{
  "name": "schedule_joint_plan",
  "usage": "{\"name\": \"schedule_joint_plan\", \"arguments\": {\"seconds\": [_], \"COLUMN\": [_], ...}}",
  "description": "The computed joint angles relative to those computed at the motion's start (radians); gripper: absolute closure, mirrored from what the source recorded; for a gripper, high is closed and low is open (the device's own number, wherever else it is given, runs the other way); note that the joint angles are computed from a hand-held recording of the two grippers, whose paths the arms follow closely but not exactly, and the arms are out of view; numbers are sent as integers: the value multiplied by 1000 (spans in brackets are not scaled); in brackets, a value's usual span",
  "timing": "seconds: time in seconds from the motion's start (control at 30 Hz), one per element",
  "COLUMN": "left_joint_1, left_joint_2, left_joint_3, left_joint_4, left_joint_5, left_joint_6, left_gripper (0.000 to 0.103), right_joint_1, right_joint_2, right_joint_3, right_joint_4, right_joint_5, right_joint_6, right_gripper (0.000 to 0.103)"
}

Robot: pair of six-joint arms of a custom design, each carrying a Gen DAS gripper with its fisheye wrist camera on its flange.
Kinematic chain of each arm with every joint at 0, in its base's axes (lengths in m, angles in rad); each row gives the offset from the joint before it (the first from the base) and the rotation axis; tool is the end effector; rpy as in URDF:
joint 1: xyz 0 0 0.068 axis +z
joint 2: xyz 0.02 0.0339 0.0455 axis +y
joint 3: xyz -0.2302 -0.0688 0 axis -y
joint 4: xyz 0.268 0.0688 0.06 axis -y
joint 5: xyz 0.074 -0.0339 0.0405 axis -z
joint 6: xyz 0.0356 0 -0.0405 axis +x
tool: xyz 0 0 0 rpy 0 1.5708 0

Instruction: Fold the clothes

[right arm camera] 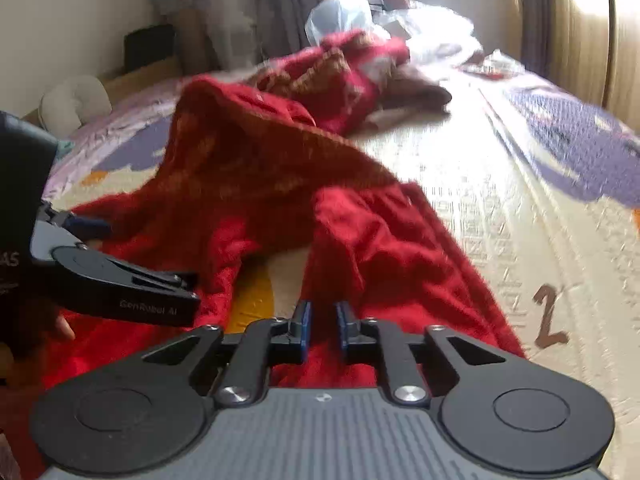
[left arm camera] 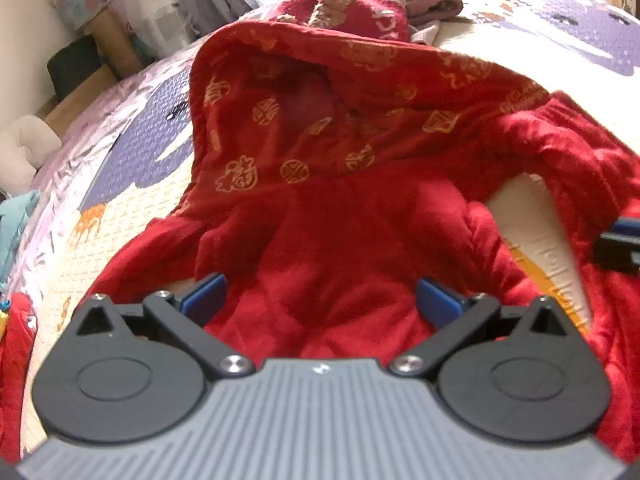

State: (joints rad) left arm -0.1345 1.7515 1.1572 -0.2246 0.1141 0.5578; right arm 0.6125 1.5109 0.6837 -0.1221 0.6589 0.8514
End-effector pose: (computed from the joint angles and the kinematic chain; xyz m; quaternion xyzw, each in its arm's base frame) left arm 0.3876 -0.0565 0.1597 0.3348 0.8665 0.0252 0.3695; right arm 0.2509 0.1496 0.1036 0.2056 0.8827 -0.0358 0.4211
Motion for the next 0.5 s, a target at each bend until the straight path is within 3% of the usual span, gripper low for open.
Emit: {"name": "schedule_joint_plan", "arguments": {"seconds": [0.2,0.3,0.5], "left_joint_1": [55,53,48], "left_joint_2": [-113,-106,-57], "left_joint_3": [-85,-94,-47], "left_joint_4": [-12,-21,-69], "left_joint_5": [59,33,13], "left_joint_6": [63,93,70], "left_gripper": [0,0,0], "right_joint_1": [70,66,78], "right_joint_2": [-123,-91,-24], "right_joint_3": [-56,-56,-20], "right_joint_4": [-52,-43,-57], "right_joint_5": [15,-49,-59], "right_joint_6": [42,58,68], "right_gripper": [85,85,81]}}
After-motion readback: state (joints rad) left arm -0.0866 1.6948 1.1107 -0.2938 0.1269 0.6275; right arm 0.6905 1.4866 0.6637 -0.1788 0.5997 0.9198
